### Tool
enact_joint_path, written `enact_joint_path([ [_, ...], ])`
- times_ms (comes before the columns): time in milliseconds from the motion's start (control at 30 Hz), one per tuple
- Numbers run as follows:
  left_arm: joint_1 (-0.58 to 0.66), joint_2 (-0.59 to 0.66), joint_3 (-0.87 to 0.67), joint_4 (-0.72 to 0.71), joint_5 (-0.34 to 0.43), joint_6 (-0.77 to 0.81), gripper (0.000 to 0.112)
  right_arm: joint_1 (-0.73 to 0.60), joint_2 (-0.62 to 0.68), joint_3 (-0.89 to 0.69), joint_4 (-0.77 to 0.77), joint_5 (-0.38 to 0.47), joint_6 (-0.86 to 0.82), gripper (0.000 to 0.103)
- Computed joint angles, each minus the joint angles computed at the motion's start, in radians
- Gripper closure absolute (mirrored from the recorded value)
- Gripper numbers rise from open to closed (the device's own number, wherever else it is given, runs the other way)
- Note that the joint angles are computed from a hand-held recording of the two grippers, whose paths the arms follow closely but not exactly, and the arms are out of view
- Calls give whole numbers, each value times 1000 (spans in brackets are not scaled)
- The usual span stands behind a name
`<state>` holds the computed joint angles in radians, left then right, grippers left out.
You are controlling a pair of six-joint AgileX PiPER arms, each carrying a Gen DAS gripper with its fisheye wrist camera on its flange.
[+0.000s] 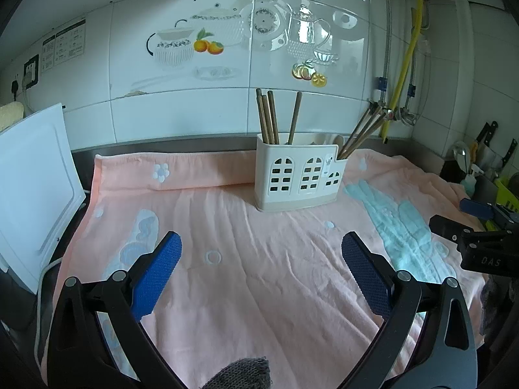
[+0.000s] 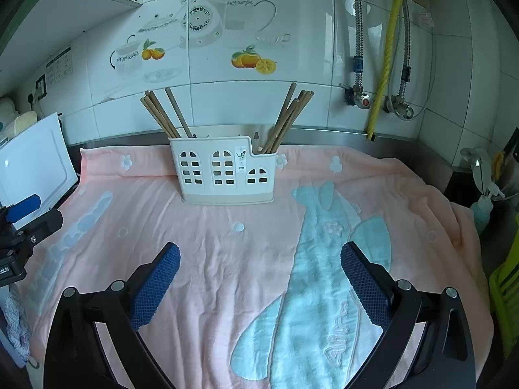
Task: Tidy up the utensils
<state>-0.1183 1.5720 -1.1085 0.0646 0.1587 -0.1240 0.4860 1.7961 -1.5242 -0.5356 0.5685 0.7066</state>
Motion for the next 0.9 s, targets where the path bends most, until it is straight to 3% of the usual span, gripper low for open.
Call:
enact_joint_path([
  [900,-8,7,-1,18,-1,-14,14,1,-2,3,1,1,-3,7],
])
